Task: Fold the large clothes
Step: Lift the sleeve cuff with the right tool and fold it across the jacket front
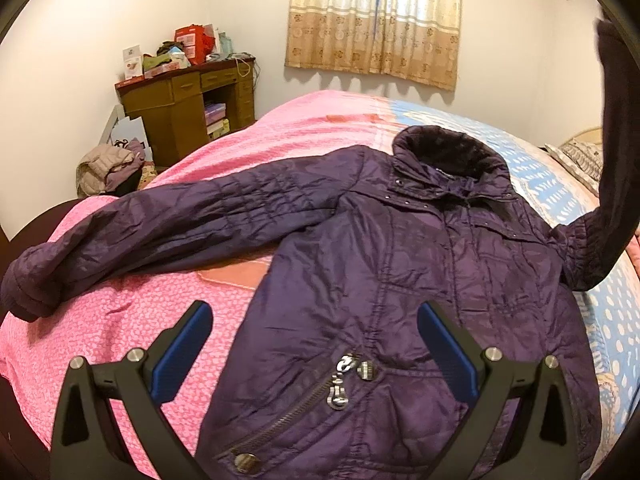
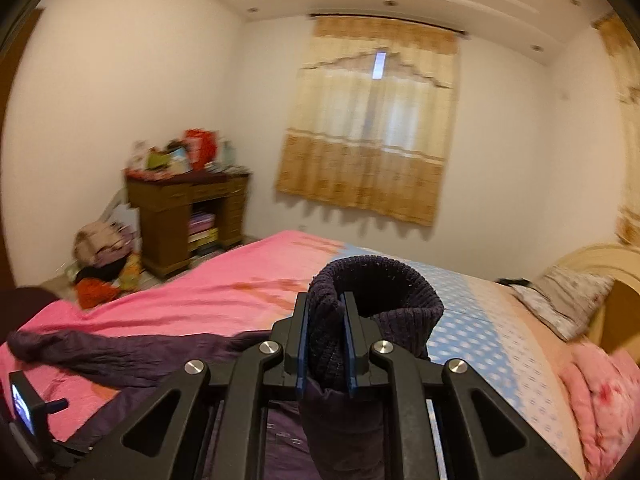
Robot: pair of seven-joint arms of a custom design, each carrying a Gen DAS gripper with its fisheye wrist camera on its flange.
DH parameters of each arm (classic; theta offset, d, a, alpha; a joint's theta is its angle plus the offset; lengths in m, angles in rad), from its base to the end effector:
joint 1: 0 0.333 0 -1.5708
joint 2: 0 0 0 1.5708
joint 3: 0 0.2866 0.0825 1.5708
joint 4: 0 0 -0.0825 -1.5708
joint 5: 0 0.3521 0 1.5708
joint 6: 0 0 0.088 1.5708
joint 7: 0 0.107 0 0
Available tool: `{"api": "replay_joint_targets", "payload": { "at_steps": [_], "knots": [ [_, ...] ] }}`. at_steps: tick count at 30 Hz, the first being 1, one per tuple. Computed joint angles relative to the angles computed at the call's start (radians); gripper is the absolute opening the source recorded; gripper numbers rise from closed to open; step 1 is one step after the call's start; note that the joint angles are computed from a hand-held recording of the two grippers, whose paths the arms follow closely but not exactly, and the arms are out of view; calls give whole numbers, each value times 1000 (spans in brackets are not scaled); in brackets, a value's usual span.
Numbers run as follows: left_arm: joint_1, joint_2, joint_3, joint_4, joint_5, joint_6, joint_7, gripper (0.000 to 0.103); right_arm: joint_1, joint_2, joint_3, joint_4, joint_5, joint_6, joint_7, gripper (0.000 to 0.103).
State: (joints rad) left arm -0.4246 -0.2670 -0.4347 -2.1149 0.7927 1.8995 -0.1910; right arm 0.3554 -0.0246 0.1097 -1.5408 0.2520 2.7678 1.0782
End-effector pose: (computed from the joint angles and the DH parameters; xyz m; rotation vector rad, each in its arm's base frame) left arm 0.3341 -0.3308 0.5263 -2.0988 1.0395 -0.5474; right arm 0.4975 0.2390 0.7717 -1.8210 0.7483 -0.8382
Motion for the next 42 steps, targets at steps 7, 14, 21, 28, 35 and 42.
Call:
{"api": "replay_joint_targets", "payload": {
  "at_steps": [7,14,21,28,35,42],
  "knots": [
    [7,-67,3,-73,-35,-12,-25,103,84,158,54,59,-52,-91,-40,14],
    [16,-100,-1,-105,-65,-46,-30,103,159,317,63,24,-92,-136,-38,14],
    [21,-99,10,-107,-97,-73,-4,103,59,303,116,-41,185,-216,-146,36],
    [57,-84,34,-59,-55,-7,51,103,-13,32,55,-299,554,-225,-388,66],
    [89,76,28,100,44,10,126,103,-58,-117,-51,-490,478,-237,-233,68],
    [17,374,75,351,190,-240,243,103,-116,-156,-108,-528,492,-141,-160,68]
  ]
}}
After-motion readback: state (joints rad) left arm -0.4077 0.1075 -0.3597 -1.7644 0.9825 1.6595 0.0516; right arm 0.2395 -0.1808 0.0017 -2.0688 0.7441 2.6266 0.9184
